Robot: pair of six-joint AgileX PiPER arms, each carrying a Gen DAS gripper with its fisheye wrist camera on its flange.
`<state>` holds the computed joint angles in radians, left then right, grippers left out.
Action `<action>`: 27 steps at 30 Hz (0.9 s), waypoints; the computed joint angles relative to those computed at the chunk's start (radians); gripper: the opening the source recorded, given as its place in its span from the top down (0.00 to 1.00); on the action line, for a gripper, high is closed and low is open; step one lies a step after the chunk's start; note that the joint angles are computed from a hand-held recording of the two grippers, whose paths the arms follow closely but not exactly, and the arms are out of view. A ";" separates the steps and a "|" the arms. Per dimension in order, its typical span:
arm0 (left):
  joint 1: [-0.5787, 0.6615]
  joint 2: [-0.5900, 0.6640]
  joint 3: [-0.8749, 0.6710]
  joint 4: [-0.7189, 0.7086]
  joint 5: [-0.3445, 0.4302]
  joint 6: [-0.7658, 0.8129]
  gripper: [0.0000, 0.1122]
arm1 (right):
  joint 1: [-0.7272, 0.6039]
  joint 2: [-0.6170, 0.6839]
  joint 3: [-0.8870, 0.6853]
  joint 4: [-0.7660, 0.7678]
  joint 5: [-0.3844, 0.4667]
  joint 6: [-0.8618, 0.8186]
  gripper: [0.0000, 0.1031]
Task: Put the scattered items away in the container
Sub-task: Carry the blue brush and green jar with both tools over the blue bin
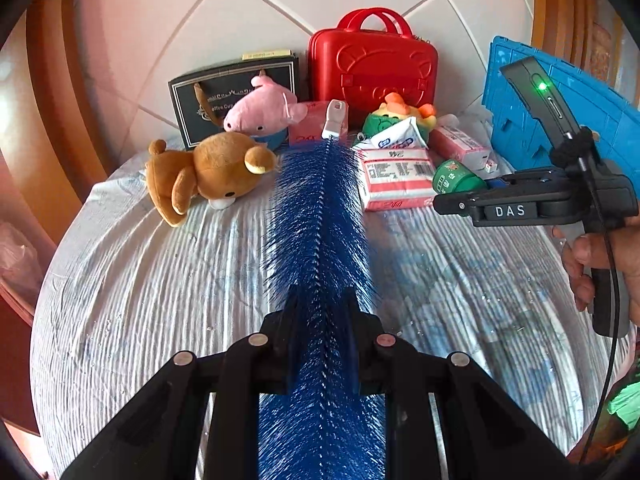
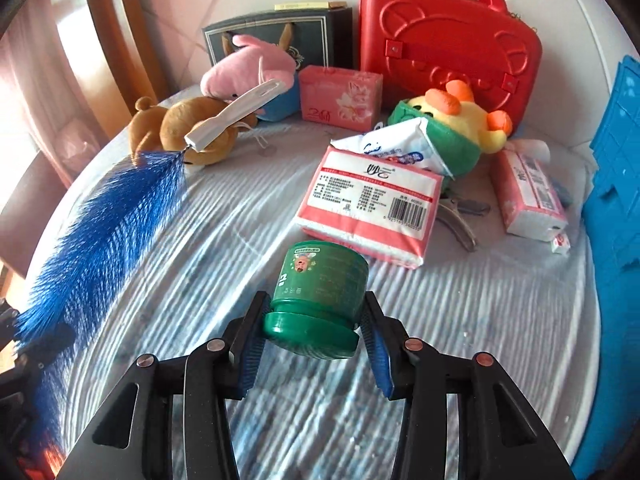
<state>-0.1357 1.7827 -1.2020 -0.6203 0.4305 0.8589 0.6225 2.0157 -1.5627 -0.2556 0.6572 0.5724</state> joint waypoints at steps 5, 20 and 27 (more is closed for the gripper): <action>-0.037 -0.060 0.010 0.086 0.001 -0.107 0.83 | -0.004 -0.104 0.084 0.008 -0.004 -0.015 0.57; -0.214 -0.214 -0.062 0.424 0.063 -0.524 0.83 | -0.048 -0.440 0.269 0.070 0.050 -0.132 0.57; -0.333 -0.238 -0.148 0.596 0.110 -0.731 0.83 | -0.113 -0.619 0.340 0.133 0.099 -0.225 0.57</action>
<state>-0.4686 1.5443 -1.3497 -0.0246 0.5409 0.1283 0.5097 1.3966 -1.2232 -0.1225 0.7566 0.3470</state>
